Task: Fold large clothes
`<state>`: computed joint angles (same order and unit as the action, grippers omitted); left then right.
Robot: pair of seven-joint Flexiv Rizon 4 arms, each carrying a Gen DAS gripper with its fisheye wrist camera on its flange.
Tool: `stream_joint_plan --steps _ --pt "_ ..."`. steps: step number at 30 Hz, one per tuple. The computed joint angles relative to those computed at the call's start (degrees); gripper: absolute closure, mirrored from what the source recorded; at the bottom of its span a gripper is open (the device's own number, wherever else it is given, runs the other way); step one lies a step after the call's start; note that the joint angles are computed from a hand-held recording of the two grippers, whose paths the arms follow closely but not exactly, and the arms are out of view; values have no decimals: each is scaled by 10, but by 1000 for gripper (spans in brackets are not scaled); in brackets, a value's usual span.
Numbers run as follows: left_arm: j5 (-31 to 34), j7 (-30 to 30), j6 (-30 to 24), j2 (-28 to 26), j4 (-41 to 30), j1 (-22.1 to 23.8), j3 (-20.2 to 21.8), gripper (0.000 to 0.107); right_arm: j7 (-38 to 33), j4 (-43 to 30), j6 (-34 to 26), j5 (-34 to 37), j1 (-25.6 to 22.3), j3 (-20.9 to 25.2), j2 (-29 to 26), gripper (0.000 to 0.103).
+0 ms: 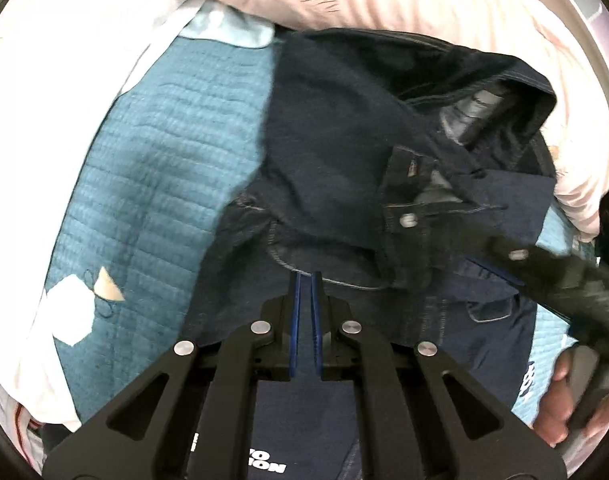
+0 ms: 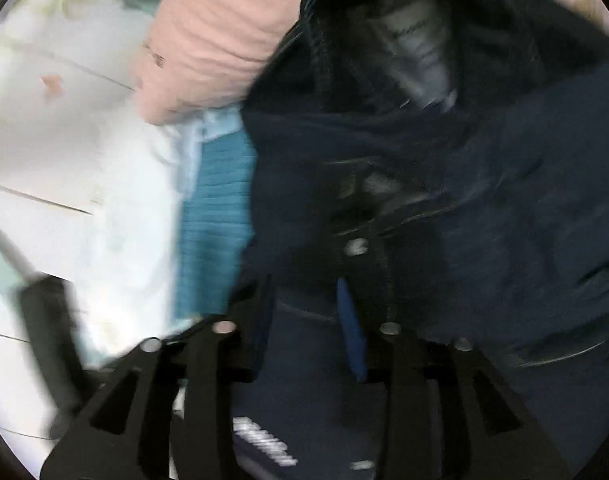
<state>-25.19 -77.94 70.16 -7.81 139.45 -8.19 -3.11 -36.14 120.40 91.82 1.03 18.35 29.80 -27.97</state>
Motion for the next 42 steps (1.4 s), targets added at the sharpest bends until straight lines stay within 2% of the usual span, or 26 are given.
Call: stream_joint_plan --steps 1,3,5,8,10,11,12,14,17,19,20,21,22,23,24,25,26,28,29,30,32,34,36,38,40,42 --pt "4 -3 0 -1 0 1 2 101 18 8 8 -13 1 -6 7 53" --pt "0 -3 -4 -3 -1 3 1 101 52 39 29 -41 50 -73 42 51" --pt "-23 12 1 -8 -1 3 -9 101 41 58 26 -22 83 -114 75 51" --pt "-28 11 8 -14 -9 -9 -20 101 82 97 -19 -70 134 -199 128 52" --pt "-42 26 12 -26 -17 -16 -35 101 128 123 -47 -130 163 -251 150 71" --pt "-47 30 15 -31 -19 -20 -39 101 147 135 -81 -154 164 -265 164 83" --pt "-47 29 13 -39 -27 -24 -43 101 149 140 -98 -157 155 -259 168 91" --pt "-48 26 5 -60 -47 -32 -54 101 146 157 -129 -147 124 -242 177 95" --pt "-68 32 14 -97 -73 -38 -76 101 160 180 -150 -160 94 -235 176 96" --pt "-91 47 20 -128 -91 -36 -96 101 153 192 -140 -146 68 -220 162 97" --pt "-68 34 26 -153 -109 -45 -88 101 171 202 -141 -167 67 -231 156 103" --pt "-29 4 21 -172 -128 -63 -62 103 184 211 -136 -191 68 -242 149 103" --pt "0 -23 11 -196 -150 -68 -50 104 195 222 -119 -213 65 -252 135 103" --pt "-8 -27 5 -209 -158 -60 -57 104 199 239 -65 -218 64 -265 113 103" --pt "-13 -30 -3 -211 -162 -48 -67 104 204 250 -25 -218 64 -273 102 103" --pt "-10 -33 -14 -211 -166 -42 -69 104 208 256 7 -194 52 -262 96 103" --pt "-9 -30 -23 -211 -169 -35 -74 104 209 256 13 -170 46 -251 96 103" --pt "-18 -12 -22 -209 -164 -19 -89 104 219 259 -19 -183 80 -286 114 103" --pt "-19 -10 -20 -206 -161 -17 -90 104 234 262 -42 -216 102 -311 125 103" --pt "-10 -16 -17 -199 -157 -24 -83 104 228 260 -58 -212 115 -317 132 103" --pt "35 -31 -23 -186 -162 -46 -55 105 227 247 -99 -207 95 -286 150 102" --pt "48 -15 -21 -171 -160 -42 -58 104 243 252 -72 -232 89 -286 159 102" --pt "18 16 -17 -156 -153 -22 -85 104 263 252 -66 -271 90 -296 175 102" --pt "-2 29 -12 -150 -156 -19 -95 104 271 245 -51 -294 82 -291 183 102" --pt "-46 62 -8 -150 -157 -3 -121 104 250 226 -24 -291 67 -270 174 102" --pt "-69 75 -14 -165 -173 -6 -127 104 203 189 -36 -256 44 -225 151 102"
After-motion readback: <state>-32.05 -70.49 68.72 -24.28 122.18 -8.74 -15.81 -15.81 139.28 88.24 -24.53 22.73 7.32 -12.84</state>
